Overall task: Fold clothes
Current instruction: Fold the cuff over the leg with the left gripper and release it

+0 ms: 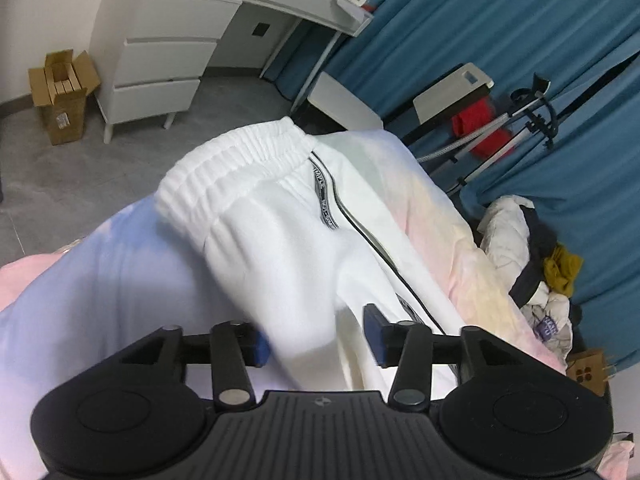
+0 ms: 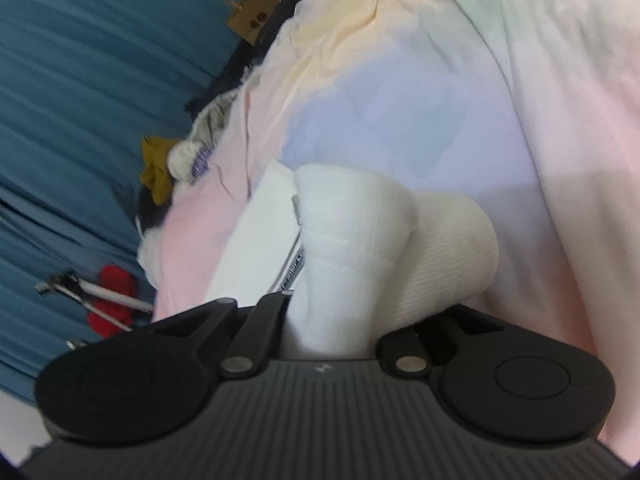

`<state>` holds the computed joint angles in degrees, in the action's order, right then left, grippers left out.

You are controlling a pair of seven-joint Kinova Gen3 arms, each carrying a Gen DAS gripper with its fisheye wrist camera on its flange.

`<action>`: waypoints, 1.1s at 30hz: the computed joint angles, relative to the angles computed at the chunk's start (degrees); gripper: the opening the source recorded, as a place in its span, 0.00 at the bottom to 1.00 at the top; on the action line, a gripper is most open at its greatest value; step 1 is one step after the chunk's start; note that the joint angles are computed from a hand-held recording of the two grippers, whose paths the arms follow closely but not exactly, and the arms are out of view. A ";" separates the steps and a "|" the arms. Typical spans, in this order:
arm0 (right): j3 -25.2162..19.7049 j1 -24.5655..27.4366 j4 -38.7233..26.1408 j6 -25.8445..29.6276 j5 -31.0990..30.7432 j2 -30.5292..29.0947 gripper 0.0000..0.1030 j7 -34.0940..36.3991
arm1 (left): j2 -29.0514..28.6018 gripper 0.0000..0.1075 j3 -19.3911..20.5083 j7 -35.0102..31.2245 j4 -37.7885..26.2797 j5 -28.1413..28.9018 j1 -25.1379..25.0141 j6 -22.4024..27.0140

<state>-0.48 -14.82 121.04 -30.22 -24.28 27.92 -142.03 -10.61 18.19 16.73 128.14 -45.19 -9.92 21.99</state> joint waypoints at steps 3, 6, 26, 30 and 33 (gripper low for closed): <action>-0.52 0.55 0.37 -2.38 0.95 -0.53 0.10 -0.81 | -3.60 0.54 7.96 5.46 0.47 -4.72 0.93 6.99; 0.19 0.62 0.22 -5.53 3.01 -1.04 0.10 1.48 | -5.36 0.56 14.07 12.06 1.11 -11.71 3.77 12.48; -2.99 9.72 0.88 -8.47 15.69 5.76 0.10 -6.78 | 39.52 0.70 13.40 10.22 -25.57 -38.17 25.60 31.52; -1.43 7.55 -0.29 -5.88 12.86 5.49 0.10 -3.46 | 42.58 0.70 16.67 8.24 -25.29 -40.24 23.48 33.31; 0.35 4.99 -1.22 -4.10 9.23 5.22 0.10 0.02 | 43.09 0.70 14.30 7.46 -25.65 -40.00 25.08 32.12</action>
